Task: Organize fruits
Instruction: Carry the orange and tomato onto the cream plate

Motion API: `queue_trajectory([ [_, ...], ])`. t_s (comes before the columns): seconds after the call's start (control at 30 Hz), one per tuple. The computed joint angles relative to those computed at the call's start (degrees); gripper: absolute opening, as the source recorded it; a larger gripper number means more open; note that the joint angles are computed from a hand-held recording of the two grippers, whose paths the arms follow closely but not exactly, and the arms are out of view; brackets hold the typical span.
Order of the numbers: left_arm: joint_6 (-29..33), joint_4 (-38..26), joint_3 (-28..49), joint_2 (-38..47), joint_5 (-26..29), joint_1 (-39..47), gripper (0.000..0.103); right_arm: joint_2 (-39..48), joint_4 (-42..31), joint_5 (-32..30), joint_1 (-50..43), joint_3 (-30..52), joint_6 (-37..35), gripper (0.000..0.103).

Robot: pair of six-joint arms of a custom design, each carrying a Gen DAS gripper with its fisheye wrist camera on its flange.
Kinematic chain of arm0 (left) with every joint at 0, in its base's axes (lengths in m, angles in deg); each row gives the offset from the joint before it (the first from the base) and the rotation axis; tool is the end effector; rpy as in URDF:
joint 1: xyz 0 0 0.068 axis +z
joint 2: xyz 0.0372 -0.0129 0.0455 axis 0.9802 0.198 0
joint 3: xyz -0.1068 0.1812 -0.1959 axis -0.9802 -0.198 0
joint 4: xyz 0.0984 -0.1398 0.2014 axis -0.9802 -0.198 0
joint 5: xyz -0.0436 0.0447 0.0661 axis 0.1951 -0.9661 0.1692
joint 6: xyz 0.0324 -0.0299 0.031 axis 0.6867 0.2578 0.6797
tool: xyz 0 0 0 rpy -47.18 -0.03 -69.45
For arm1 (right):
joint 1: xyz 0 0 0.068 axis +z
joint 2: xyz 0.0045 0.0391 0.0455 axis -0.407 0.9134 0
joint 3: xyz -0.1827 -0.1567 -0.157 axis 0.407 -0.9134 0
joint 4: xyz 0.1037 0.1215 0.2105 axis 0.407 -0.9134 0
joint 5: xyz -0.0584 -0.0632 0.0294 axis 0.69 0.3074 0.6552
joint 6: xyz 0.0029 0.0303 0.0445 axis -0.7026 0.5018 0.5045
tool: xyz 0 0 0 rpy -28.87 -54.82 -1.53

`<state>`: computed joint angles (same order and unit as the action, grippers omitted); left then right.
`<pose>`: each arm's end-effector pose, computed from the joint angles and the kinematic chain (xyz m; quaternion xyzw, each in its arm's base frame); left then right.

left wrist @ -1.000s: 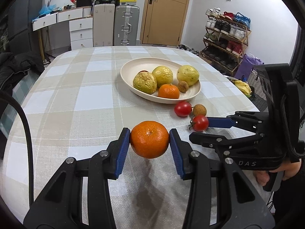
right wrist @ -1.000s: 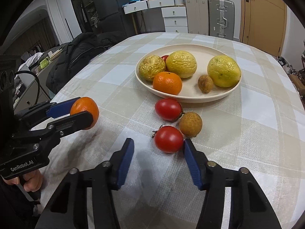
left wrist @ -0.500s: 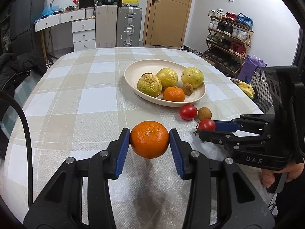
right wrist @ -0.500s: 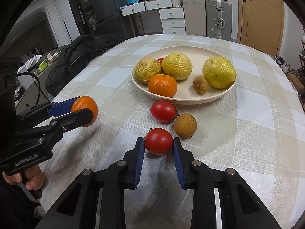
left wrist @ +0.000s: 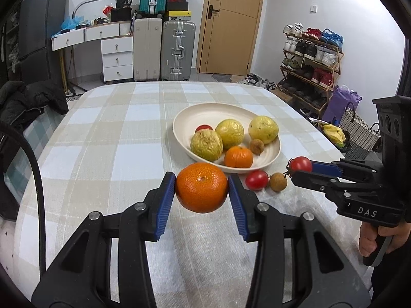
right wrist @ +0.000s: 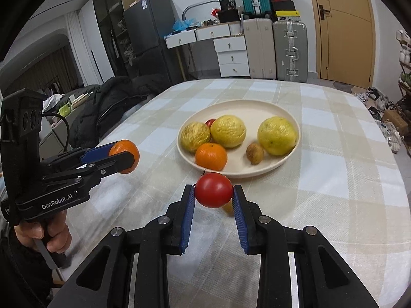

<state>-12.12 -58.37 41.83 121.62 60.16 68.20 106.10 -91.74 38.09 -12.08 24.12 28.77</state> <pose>0.2626 -0.0567 0.1997 0.1419 0.8841 -0.1422 0.4219 0.2353 0.0560 0.1912 -0.0748 0.9104 0.1442 0.3804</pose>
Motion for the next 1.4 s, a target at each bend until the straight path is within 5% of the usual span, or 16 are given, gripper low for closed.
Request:
queue_trajectory([
  [1.4, -1.2, 3.3, 20.4, 23.7, -8.0, -11.8, 0.040, 15.2, 4.5, -4.8, -9.7, 9.0, -2.4, 0.030],
])
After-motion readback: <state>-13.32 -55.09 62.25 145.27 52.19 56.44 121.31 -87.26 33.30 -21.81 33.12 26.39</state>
